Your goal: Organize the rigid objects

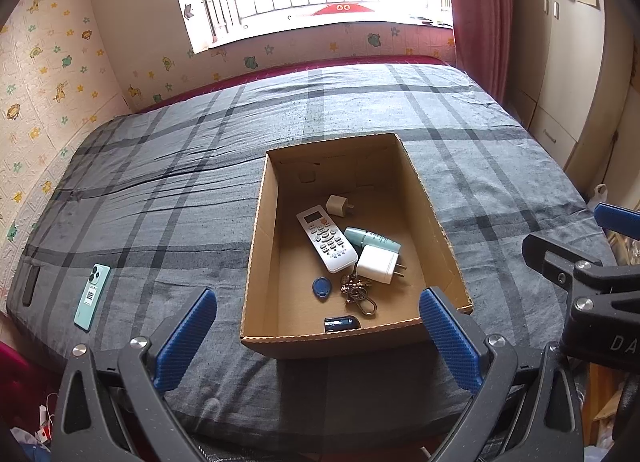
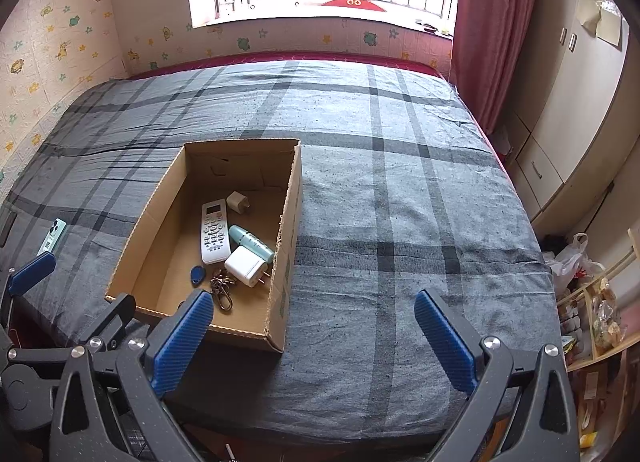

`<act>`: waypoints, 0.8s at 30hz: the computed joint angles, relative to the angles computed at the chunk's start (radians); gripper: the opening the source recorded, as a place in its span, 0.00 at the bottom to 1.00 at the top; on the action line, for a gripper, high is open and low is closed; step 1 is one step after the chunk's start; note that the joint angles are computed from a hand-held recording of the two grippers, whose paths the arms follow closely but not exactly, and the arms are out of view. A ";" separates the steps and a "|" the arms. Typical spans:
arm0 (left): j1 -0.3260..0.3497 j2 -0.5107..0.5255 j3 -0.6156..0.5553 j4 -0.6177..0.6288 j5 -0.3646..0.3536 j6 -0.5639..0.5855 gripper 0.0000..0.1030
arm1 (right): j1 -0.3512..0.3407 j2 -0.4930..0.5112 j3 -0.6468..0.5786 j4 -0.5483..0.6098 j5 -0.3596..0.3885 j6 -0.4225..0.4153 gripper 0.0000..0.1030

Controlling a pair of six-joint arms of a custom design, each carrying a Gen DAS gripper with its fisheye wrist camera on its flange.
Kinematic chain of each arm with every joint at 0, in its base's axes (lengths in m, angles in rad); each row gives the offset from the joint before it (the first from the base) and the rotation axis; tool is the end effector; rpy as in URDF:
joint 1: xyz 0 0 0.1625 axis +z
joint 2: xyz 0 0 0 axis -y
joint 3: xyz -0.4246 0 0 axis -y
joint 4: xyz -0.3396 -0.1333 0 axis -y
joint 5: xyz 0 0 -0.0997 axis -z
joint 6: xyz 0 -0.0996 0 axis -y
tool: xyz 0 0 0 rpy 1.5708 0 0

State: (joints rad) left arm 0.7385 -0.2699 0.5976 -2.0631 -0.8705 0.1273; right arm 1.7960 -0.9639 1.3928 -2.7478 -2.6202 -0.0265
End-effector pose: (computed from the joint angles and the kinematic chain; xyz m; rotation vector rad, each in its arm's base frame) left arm -0.4894 -0.7126 0.1076 1.0838 2.2454 -0.5072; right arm 0.1926 -0.6307 0.4015 -0.2005 -2.0490 0.8995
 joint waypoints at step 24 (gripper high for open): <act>0.000 -0.009 0.016 -0.019 0.003 0.004 1.00 | 0.010 0.004 0.000 -0.031 -0.003 -0.030 1.00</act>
